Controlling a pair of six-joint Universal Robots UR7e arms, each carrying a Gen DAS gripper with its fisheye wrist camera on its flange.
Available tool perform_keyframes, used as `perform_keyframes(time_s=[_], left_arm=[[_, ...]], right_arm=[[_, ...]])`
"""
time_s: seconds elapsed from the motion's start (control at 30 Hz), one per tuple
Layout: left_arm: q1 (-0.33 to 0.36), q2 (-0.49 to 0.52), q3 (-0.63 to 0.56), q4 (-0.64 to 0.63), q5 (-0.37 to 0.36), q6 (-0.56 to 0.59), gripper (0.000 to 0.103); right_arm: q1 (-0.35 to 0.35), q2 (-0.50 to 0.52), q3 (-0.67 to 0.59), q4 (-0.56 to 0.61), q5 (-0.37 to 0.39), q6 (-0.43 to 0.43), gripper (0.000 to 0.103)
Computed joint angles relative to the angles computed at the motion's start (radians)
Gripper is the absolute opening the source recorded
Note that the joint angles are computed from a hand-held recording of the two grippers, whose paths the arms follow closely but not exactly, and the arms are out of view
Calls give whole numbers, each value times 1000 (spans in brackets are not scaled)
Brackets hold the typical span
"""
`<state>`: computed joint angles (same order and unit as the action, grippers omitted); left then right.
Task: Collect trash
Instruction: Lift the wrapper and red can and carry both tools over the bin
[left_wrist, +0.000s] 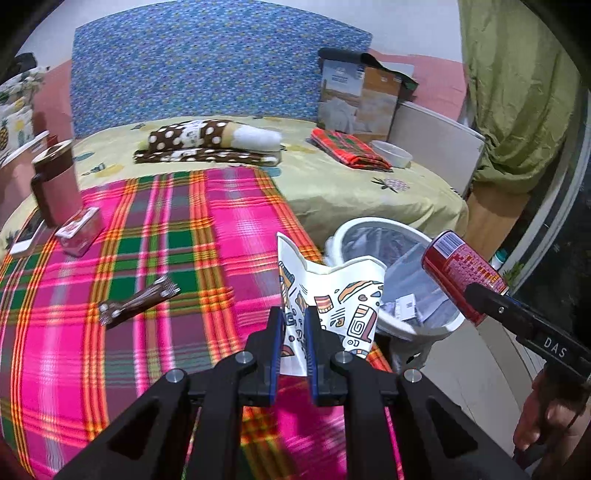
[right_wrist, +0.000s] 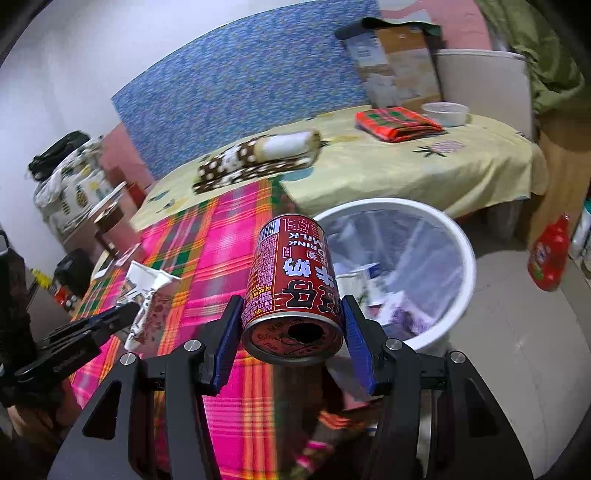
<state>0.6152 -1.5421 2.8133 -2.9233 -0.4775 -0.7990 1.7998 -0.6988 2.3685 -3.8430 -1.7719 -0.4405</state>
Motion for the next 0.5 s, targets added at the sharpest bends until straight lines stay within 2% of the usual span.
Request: perform_keyframes(time_s=[0.2,0.5], left_arm=[[44,163,-51,-226,-35,153,13],[94,290,-116,-372,-81,281,13]], right_arm=[[-29,-17,6,-12,-18,6,54],[-60,-21,-5,24,-28,7,54]])
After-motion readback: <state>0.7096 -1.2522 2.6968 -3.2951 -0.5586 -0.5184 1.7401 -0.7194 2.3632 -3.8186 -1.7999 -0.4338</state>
